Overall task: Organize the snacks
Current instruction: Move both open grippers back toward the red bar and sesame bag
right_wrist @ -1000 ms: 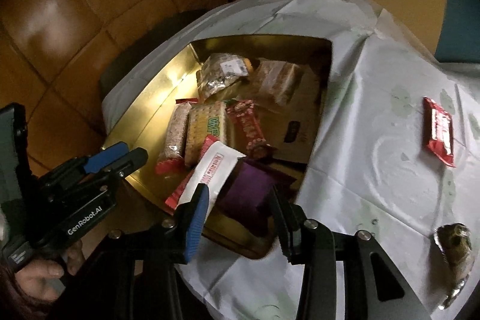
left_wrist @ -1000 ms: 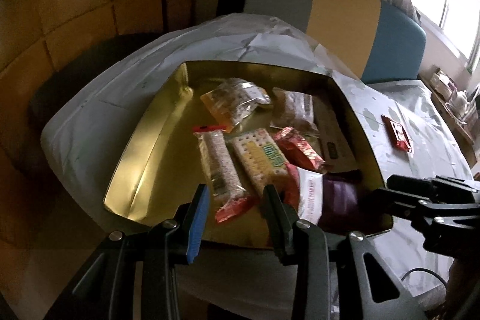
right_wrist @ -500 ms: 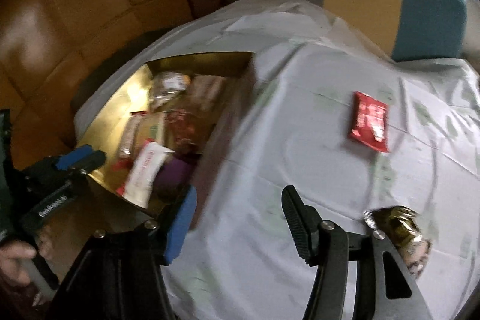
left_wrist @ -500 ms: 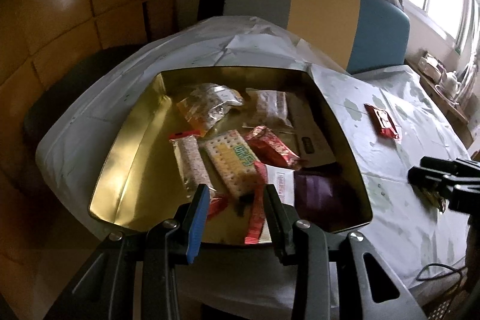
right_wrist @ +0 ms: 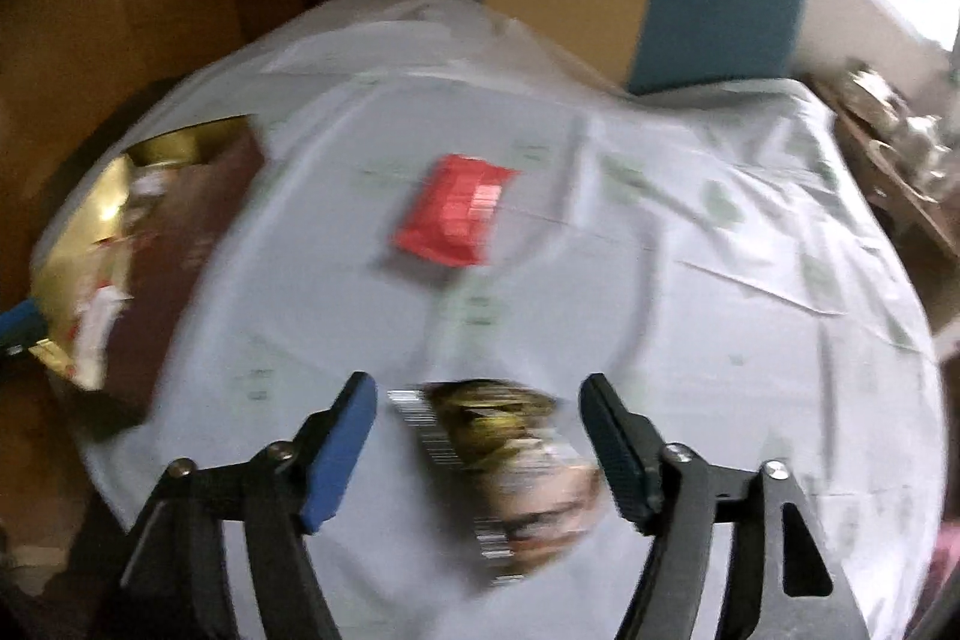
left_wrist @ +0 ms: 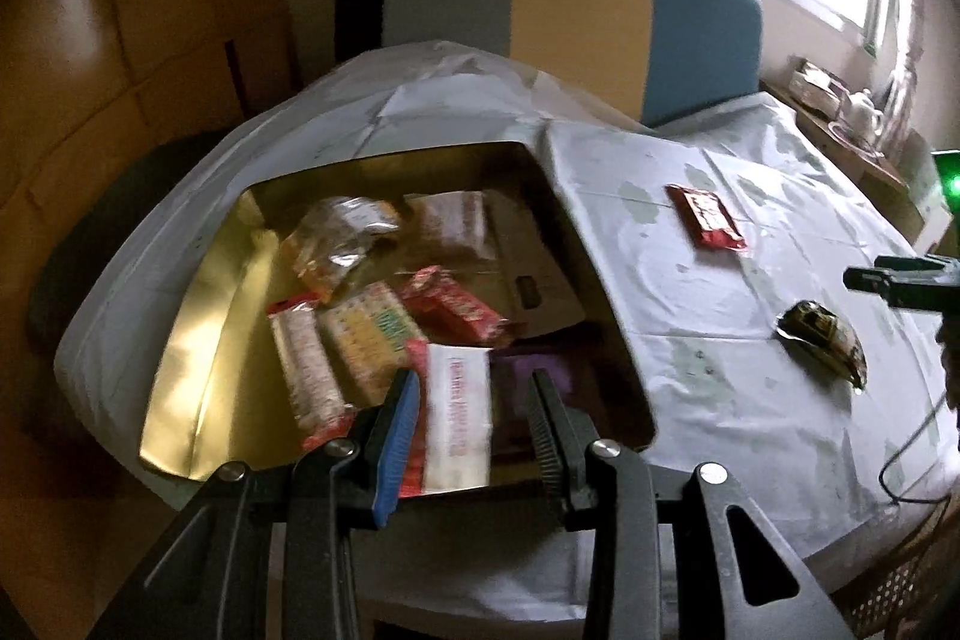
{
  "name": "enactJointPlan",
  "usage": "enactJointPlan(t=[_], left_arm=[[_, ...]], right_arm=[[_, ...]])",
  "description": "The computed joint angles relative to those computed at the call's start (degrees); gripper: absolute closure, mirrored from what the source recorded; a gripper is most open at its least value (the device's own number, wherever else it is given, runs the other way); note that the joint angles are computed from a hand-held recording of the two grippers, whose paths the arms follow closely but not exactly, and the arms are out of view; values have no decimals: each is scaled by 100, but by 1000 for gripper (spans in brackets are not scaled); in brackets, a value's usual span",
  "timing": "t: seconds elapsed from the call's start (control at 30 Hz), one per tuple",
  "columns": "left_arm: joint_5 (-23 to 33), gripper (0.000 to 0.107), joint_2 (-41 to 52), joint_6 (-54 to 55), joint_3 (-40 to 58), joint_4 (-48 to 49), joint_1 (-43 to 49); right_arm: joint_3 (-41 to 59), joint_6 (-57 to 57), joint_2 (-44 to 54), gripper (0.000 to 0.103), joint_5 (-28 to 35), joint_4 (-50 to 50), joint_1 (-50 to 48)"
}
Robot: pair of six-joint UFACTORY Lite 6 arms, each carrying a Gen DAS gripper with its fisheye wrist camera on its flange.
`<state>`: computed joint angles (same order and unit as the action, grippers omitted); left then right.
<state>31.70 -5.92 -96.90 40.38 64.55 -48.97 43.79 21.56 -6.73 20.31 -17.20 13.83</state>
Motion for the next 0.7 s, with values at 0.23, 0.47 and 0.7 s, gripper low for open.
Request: enactJointPlan(t=[0.23,0.47,0.7], left_arm=[[-30,70,785,369,774,-222,-319],[-68,70,1556,863,1640,-481,-570],[-153,70,2266,1405,2447,-810,-730]], right_arm=[[4,-313,454,25,-262,492,-1688],[33,-1240,388,24,-237,1574,-1889],[54,-1698,406,23,-168,2082,-1963]])
